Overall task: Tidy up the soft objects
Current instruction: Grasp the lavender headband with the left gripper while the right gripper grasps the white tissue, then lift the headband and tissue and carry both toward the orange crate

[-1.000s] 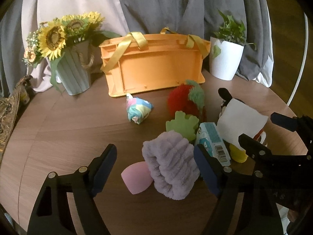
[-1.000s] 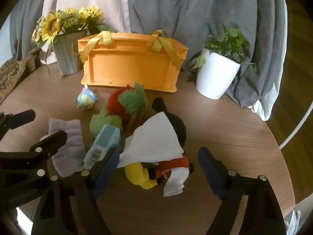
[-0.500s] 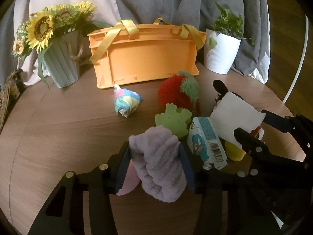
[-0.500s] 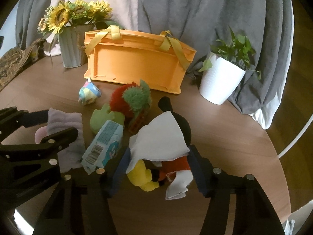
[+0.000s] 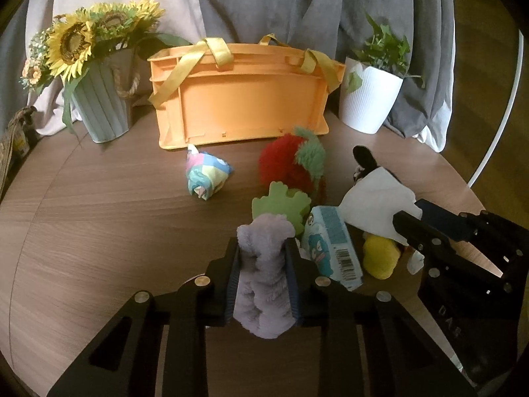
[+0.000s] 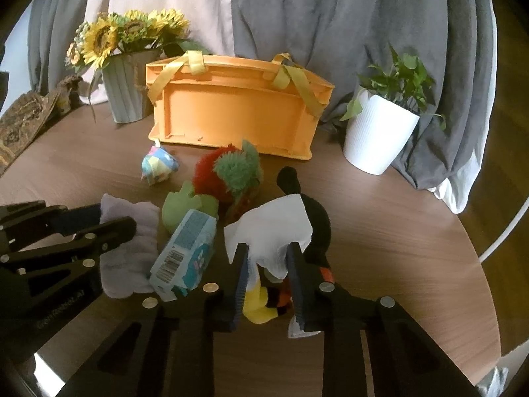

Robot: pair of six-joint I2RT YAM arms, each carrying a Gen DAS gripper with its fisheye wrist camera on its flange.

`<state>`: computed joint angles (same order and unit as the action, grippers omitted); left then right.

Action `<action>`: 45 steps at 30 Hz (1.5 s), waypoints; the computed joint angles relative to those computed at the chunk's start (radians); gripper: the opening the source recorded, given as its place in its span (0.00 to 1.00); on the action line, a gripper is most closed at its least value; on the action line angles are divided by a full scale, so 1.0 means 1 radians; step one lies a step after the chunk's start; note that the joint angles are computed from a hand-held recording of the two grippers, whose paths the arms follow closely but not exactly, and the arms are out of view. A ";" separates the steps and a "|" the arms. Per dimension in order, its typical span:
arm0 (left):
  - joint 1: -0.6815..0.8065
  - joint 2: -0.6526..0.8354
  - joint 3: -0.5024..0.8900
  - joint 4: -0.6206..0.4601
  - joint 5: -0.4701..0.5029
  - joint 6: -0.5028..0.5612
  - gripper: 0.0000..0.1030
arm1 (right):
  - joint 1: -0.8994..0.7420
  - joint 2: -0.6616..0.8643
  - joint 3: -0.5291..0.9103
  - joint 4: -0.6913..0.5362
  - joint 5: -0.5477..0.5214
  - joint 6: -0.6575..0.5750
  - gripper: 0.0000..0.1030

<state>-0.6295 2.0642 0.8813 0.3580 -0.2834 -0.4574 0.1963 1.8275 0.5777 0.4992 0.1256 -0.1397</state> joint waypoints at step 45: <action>-0.014 -0.262 0.017 -0.096 -0.117 0.050 0.24 | -0.048 -0.267 0.033 -0.141 -0.129 0.060 0.11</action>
<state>-0.6440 1.8021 0.8982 0.2619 -0.4001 -0.4073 0.1479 1.5610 0.6111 0.3578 -0.0035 -0.0802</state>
